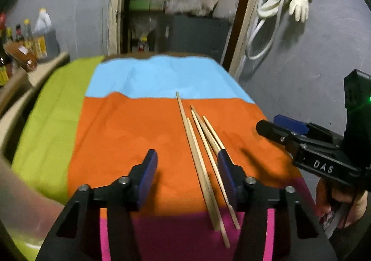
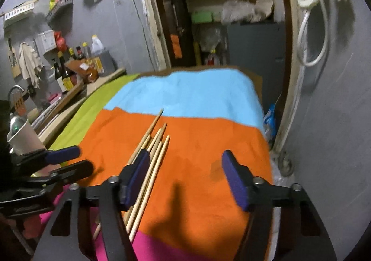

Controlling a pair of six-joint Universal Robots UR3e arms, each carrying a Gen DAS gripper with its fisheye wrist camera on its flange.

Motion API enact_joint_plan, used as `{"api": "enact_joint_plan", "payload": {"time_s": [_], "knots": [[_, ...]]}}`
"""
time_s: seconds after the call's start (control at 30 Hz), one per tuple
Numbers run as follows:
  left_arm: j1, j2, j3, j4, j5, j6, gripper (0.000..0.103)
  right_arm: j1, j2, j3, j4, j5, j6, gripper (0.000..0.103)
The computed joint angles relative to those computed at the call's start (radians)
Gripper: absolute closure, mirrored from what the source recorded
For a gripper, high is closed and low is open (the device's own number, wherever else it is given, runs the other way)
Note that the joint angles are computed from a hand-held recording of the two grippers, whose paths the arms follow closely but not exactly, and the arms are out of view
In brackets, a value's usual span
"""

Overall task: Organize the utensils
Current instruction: 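Move both grippers down to the wooden chopsticks on the cloth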

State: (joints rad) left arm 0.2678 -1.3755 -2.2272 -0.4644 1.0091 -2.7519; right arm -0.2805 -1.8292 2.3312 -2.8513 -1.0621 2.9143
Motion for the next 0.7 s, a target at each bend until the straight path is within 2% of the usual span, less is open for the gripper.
{"api": "enact_joint_plan", "payload": {"time_s": [0.07, 0.27, 0.47, 0.7], "knots": [[-0.017, -0.052, 0.044, -0.013, 0.009, -0.008, 0.068, 0.015, 0.047, -0.032, 0.022, -0.006, -0.009, 0.059], [-0.042, -0.171, 0.156, -0.077, 0.009, -0.021, 0.081, 0.031, 0.115, -0.095, 0.103, 0.018, -0.046, 0.074], [-0.057, -0.245, 0.221, -0.114, 0.020, -0.020, 0.089, 0.032, 0.137, -0.119, 0.135, 0.026, -0.055, 0.076], [-0.071, -0.310, 0.300, -0.174, 0.025, -0.021, 0.089, 0.056, 0.165, -0.149, 0.154, 0.012, -0.057, 0.076]]}}
